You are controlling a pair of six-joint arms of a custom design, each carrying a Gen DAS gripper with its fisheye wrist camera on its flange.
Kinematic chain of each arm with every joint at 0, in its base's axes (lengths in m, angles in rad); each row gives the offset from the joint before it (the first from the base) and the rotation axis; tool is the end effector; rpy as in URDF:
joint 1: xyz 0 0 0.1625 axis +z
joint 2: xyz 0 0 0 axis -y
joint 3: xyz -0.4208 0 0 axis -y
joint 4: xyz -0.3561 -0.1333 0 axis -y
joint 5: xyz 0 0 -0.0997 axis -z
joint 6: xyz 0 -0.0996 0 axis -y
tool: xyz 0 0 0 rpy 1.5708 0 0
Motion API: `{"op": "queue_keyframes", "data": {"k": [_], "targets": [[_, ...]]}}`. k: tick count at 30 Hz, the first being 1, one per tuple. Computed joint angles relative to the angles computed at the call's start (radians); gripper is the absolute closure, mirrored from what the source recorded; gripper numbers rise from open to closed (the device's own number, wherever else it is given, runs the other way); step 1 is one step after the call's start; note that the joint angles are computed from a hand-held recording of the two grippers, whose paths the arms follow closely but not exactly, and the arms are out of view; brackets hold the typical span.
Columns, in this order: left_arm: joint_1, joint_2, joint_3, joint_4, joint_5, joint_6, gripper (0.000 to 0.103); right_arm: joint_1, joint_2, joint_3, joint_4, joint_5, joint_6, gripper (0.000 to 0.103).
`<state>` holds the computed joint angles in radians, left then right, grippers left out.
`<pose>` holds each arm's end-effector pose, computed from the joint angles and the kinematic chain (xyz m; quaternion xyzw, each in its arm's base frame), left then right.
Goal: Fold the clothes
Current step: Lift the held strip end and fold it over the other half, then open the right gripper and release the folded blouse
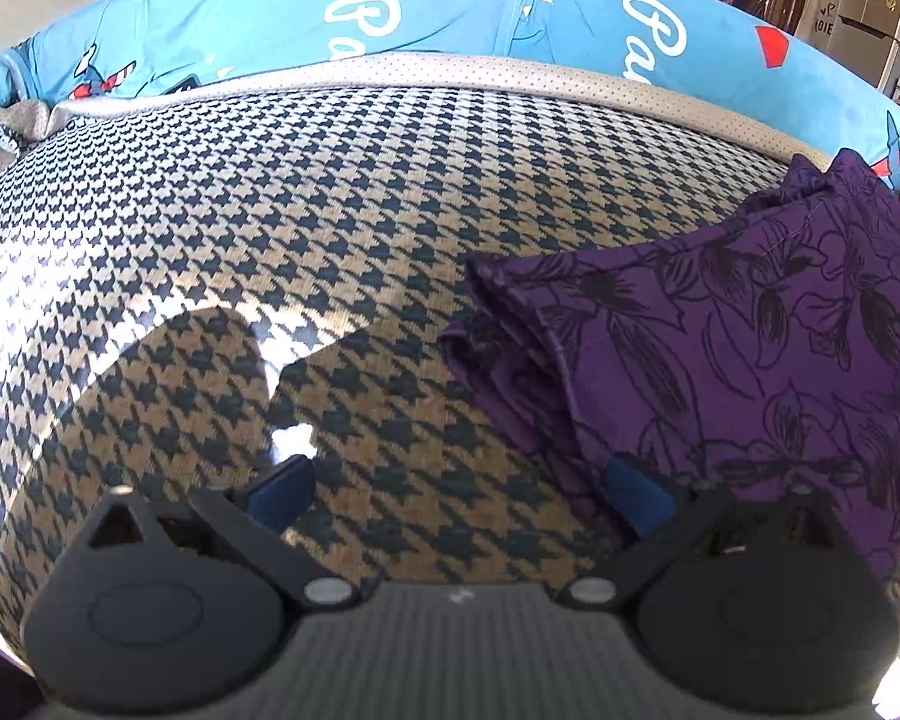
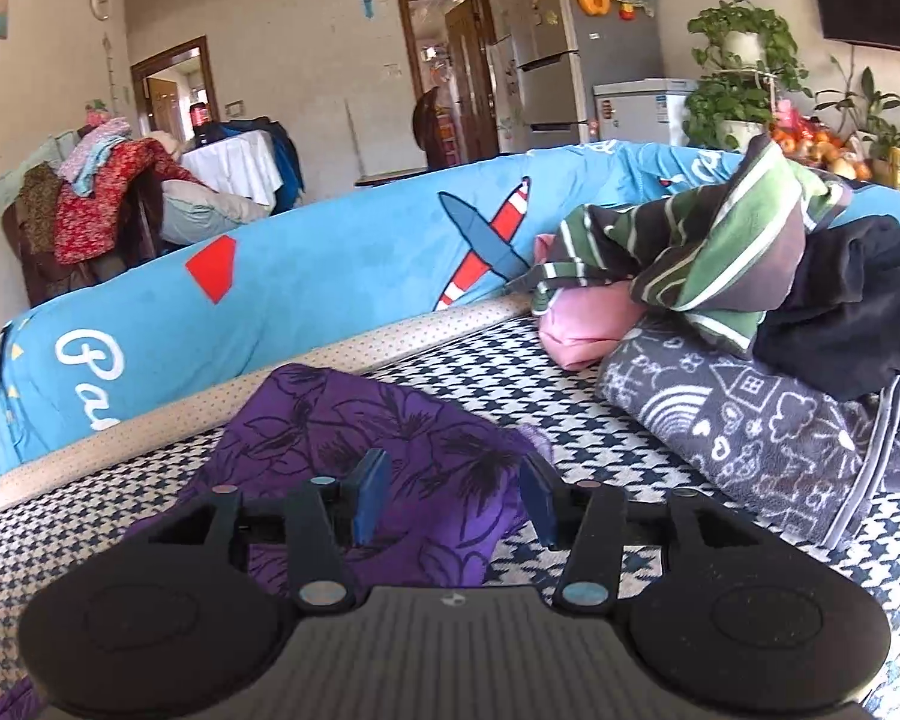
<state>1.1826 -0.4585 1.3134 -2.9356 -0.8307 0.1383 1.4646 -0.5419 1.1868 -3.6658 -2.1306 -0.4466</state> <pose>-0.0923 -0.7552 0.0645 0.1467 0.8948 -0.2769 0.3179 0.0014 -0.7452 0.2543 -0.0587 -0.7400 0.5567 0.3729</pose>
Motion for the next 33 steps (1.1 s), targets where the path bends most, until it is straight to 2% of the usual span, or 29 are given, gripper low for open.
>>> {"op": "queue_keyframes", "data": {"k": [3, 6, 12, 14, 23, 33], "targets": [[0.005, -0.003, 0.01, -0.014, -0.01, -0.014, 0.0, 0.005, -0.047, 0.092, 0.076, 0.073, 0.044, 0.055], [0.001, 0.006, 0.01, -0.022, 0.016, 0.001, 0.0, 0.02, -0.065, 0.148, 0.137, 0.112, 0.036, 0.054], [-0.007, 0.032, 0.009, -0.06, 0.083, 0.043, 0.0, 0.046, -0.052, 0.221, 0.202, 0.186, -0.098, 0.047], [-0.006, 0.028, 0.012, -0.06, 0.079, 0.04, 0.0, 0.05, -0.054, 0.246, 0.231, 0.216, -0.127, 0.046], [-0.009, 0.014, 0.029, -0.053, 0.084, 0.021, 0.0, 0.055, -0.064, 0.319, 0.325, 0.283, -0.169, 0.044], [-0.001, -0.028, 0.017, 0.04, 0.058, -0.136, 0.0, 0.065, -0.079, 0.377, 0.433, 0.354, -0.301, 0.043]]}}
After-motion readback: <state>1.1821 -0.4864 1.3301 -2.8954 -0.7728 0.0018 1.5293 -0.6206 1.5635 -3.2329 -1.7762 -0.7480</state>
